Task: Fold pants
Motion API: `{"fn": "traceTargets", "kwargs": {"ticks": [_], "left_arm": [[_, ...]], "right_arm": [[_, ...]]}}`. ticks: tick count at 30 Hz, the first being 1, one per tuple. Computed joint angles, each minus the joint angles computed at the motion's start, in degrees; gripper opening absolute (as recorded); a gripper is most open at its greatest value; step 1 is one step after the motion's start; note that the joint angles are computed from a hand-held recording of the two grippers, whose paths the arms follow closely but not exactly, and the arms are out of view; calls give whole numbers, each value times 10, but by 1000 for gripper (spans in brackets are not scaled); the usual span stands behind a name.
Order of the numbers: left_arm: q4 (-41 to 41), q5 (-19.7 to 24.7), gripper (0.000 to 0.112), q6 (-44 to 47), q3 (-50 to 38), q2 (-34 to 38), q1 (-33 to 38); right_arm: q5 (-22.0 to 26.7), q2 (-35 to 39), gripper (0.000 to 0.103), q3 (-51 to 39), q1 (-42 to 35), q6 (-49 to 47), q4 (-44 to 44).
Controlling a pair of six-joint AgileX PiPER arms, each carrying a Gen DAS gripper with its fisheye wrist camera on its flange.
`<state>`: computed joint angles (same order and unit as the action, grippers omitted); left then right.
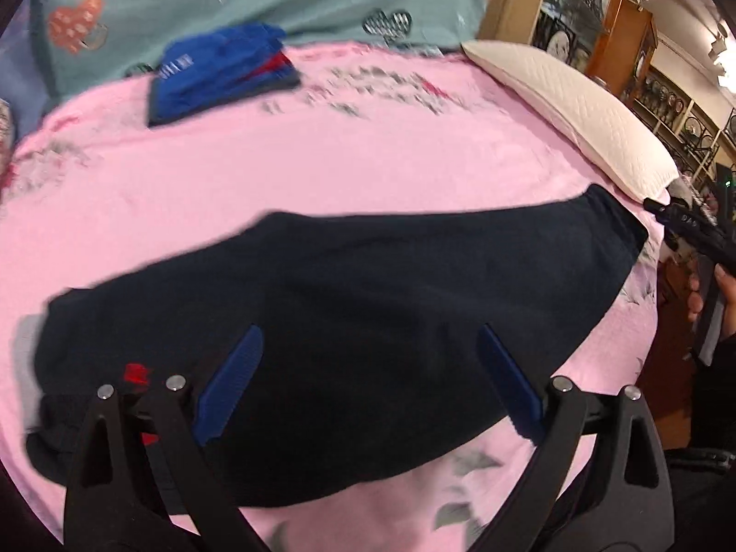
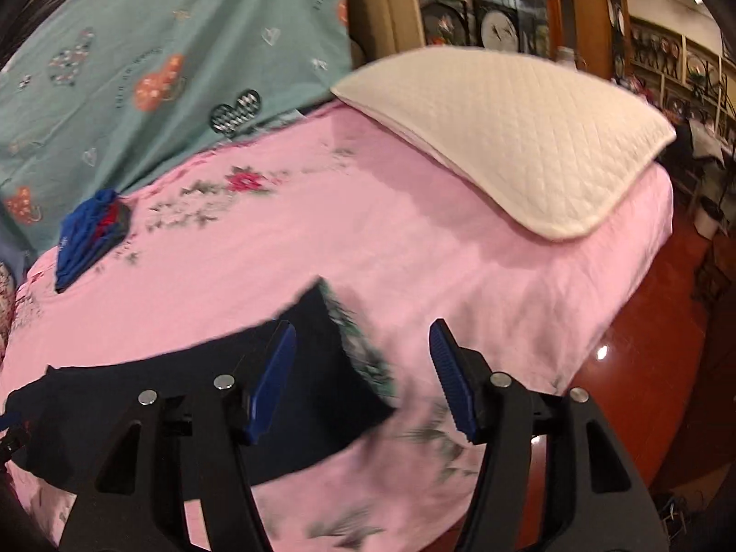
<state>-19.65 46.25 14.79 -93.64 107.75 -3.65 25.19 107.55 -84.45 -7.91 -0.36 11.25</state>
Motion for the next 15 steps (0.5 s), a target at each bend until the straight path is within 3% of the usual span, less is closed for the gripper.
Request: {"fn": "traceTargets", "kwargs": {"ticks": [3, 6, 8, 9, 12, 15], "left_arm": [[13, 18, 96, -34, -26, 38, -11], [9, 18, 96, -46, -23, 49, -1], [-3, 13, 96, -38, -14, 46, 8], [-2, 11, 96, -39, -11, 43, 9], [-2, 4, 96, -39, 0, 34, 19], [-17, -9, 96, -33, 24, 13, 42]], "right_arm": [[54, 55, 61, -39, -26, -123, 135], [93, 74, 52, -47, 0, -135, 169], [90, 75, 18, -43, 5, -156, 174], [108, 77, 18, -46, 0, -169, 212], [77, 28, 17, -3, 11, -225, 273], [64, -28, 16, -9, 82, -234, 256]]}}
